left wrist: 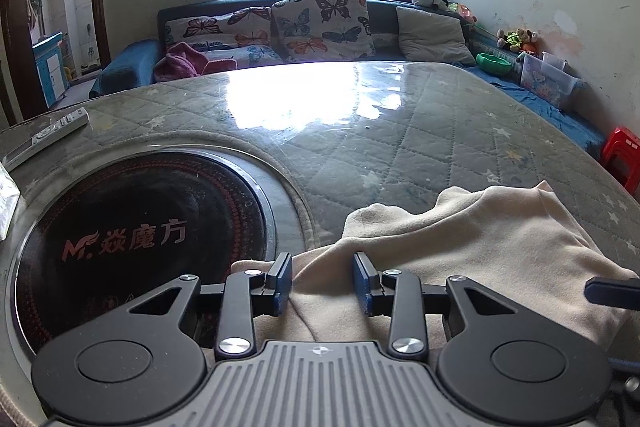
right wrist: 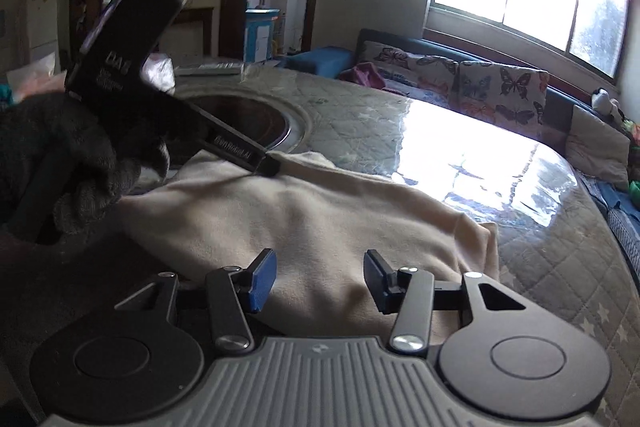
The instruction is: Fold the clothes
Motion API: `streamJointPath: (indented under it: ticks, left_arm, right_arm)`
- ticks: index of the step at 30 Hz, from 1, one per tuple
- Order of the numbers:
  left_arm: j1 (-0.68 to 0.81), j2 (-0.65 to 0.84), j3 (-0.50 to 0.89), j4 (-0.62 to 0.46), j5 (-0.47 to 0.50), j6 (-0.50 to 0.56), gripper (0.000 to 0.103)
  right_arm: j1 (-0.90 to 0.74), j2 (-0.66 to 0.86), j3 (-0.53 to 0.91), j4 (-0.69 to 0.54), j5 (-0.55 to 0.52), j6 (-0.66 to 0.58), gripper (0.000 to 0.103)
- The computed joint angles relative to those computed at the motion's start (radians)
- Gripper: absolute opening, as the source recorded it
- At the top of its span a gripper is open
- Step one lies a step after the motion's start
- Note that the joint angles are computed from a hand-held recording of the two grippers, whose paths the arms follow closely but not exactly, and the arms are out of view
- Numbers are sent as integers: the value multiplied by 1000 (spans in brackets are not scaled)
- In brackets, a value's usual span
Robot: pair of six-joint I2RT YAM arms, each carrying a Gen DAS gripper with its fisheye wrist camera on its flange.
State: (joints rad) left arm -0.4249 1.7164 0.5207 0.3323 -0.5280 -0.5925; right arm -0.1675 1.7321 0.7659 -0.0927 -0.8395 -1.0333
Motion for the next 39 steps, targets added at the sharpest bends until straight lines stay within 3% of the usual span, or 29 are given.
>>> streamJointPath:
  ticks: [7, 11, 15, 19, 22, 29, 32, 34, 39]
  left_arm:
    - [-27, -18, 9, -42, -38, -4, 37]
    - [-76, -64, -8, -54, -72, -24, 37]
    - [-157, -113, -34, -50, -95, -45, 37]
    - [-243, -125, -50, -39, -102, -89, 37]
    - [-307, -105, -52, -19, -114, -109, 47]
    - [-357, -28, -35, -22, -133, -183, 48]
    - [-383, -71, -32, -74, -169, -218, 49]
    - [-408, -98, -53, -63, -201, -226, 53]
    - [-409, -71, -65, -89, -195, -293, 54]
  right_arm:
    - [-56, 37, 74, -136, 2, -43, 47]
    - [-69, 38, 108, -116, -20, 35, 47]
    - [-57, 101, 156, -74, 33, 115, 44]
    - [-76, 139, 178, -78, 28, 112, 43]
    - [-94, 102, 137, -30, -19, 119, 44]
    - [-89, 130, 103, 24, -2, 96, 45]
    - [-91, 119, 106, 5, -11, 92, 46]
    - [-94, 111, 107, -4, -23, 88, 53]
    - [-83, 127, 99, 20, -11, 85, 60]
